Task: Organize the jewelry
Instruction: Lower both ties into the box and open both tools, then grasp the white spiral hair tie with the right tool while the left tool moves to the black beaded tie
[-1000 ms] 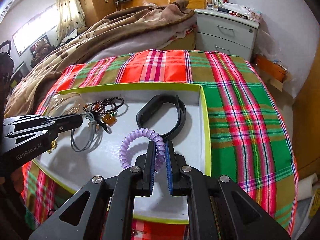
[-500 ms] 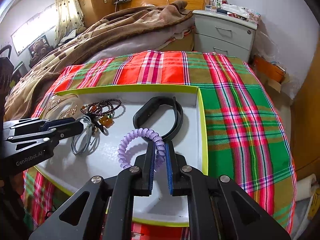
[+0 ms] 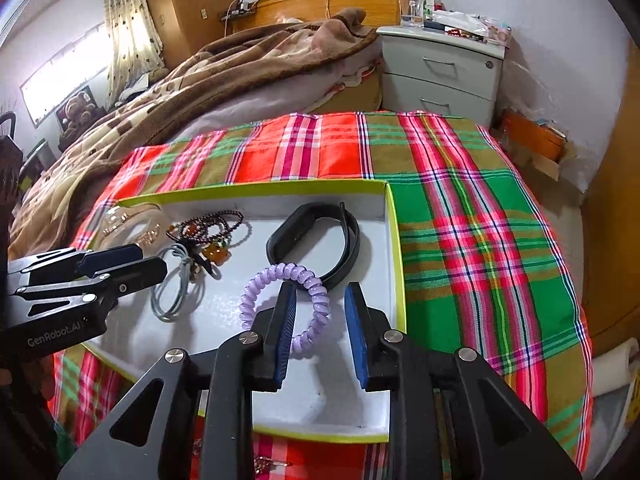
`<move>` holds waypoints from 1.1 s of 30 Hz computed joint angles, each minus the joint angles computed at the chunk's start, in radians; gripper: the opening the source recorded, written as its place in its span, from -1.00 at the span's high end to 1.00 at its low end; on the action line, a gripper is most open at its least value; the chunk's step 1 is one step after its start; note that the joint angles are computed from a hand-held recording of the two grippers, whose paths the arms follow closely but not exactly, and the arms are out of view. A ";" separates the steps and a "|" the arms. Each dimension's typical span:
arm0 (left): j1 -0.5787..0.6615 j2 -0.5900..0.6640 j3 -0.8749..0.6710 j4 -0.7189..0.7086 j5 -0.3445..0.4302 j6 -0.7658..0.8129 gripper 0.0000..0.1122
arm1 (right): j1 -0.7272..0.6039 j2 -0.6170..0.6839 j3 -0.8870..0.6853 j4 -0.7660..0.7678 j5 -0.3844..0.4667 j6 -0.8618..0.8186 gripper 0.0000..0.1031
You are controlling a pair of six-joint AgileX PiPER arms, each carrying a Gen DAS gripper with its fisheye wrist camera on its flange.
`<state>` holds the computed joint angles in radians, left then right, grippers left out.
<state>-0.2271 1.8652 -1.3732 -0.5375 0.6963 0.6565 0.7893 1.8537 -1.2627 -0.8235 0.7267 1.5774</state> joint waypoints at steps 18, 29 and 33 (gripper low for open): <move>0.118 -0.289 0.282 -0.190 0.026 0.220 0.13 | 0.209 -0.136 0.130 -0.158 0.092 0.279 0.10; 0.253 -0.382 0.451 -0.241 0.072 0.346 0.13 | 0.335 -0.111 0.162 -0.097 0.057 0.294 0.10; 0.299 -0.406 0.490 -0.269 0.101 0.394 0.13 | 0.355 -0.084 0.145 -0.053 0.039 0.242 0.10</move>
